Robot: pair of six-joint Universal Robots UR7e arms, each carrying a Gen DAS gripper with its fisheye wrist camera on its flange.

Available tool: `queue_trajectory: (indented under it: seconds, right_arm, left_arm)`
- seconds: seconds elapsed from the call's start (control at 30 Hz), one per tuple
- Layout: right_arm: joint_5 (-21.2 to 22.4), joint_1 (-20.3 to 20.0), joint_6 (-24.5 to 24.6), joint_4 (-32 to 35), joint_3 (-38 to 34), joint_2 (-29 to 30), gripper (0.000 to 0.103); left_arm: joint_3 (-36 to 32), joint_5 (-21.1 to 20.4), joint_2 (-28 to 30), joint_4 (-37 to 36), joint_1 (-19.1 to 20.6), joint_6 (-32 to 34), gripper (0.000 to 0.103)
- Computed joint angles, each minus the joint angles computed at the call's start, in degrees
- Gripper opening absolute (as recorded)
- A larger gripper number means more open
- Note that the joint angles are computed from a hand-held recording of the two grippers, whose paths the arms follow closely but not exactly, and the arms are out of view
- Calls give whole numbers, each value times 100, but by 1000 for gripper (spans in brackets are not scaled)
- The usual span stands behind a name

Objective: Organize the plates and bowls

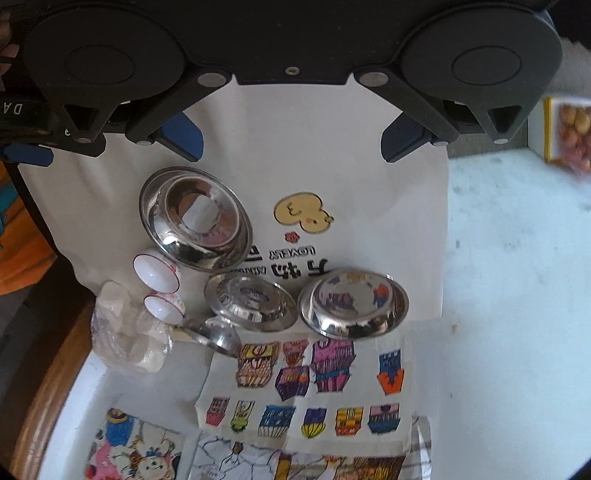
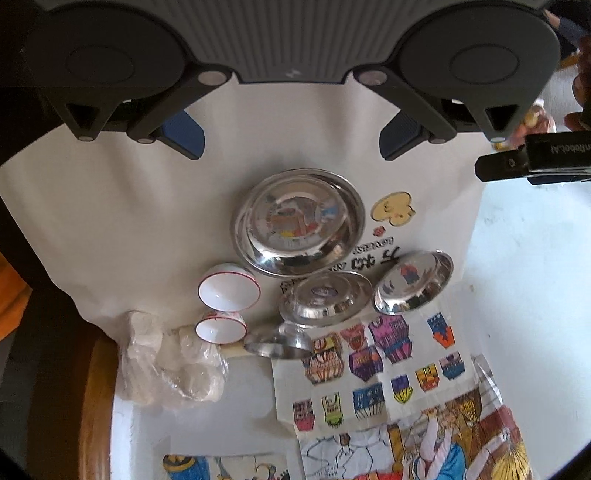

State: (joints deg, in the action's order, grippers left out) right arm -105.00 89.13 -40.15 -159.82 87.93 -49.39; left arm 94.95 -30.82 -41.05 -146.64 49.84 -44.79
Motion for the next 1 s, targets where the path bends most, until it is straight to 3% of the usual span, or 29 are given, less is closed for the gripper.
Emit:
queue_trajectory:
  seconds: [0.23, 0.47, 0.57, 0.63, 0.8, 1.0]
  right_arm:
    - [-117, -121, -39, 882, -586, 156, 103]
    - [-201, -133, 433, 1762, -1087, 417, 103]
    - [-122, -104, 546, 1904, -1202, 526, 103]
    - [13, -90, 529, 1822, -1214, 590, 103]
    - [255, 84, 581, 1298, -1357, 905, 103]
    - [320, 330, 1039, 781, -1701, 1404, 103]
  left_arm:
    - [-486, -176, 84, 1818, -50, -1391, 102]
    - [-757, -741, -163, 3607, 178, -2980, 102]
    - [-591, -731, -389, 3483, 331, -3167, 102]
    - [-517, -595, -473, 3241, 441, -2942, 102]
    - [-787, -392, -447, 2599, 820, -1482, 102]
    - [-1608, -165, -27, 1291, 1302, 1273, 102]
